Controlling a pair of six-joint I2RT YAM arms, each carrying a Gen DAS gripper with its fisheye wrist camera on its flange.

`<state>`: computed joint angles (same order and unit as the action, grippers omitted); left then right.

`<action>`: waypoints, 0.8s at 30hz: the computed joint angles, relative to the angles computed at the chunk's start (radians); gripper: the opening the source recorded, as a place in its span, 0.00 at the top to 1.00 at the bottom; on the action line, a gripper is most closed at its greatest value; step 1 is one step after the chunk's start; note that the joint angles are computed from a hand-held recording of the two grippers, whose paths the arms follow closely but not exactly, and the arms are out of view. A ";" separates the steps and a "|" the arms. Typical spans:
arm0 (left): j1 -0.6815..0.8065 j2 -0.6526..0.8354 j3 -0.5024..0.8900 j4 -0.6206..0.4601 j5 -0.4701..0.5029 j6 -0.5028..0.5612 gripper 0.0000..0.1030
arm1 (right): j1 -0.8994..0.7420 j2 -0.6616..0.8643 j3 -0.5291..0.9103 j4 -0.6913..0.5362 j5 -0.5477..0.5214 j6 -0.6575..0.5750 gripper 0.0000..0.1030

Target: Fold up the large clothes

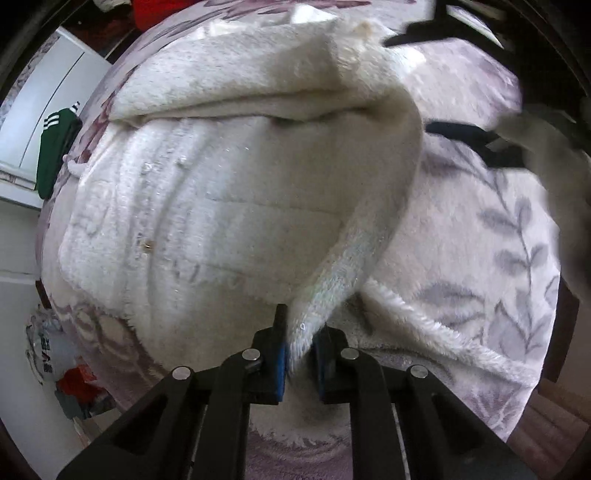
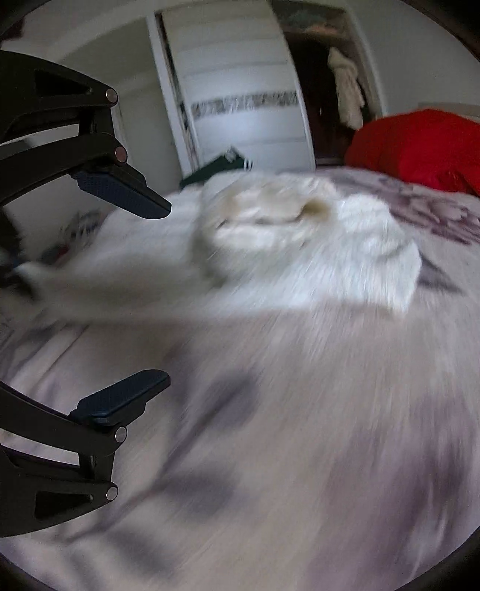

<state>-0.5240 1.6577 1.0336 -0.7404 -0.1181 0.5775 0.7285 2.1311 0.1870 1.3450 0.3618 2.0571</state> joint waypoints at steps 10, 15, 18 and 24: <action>0.010 0.109 0.145 -0.037 -0.030 -0.015 0.91 | -0.407 0.233 0.314 -0.007 -0.368 -0.173 0.13; 0.009 0.121 0.156 -0.039 -0.026 -0.020 0.91 | -0.427 0.265 0.352 -0.010 -0.394 -0.143 0.19; 0.018 0.135 0.172 -0.045 -0.019 -0.007 0.91 | -0.436 0.257 0.345 -0.035 -0.416 -0.159 0.22; 0.035 0.141 0.212 -0.076 0.002 0.007 0.91 | -0.465 0.188 0.455 -0.332 -0.455 -0.225 0.64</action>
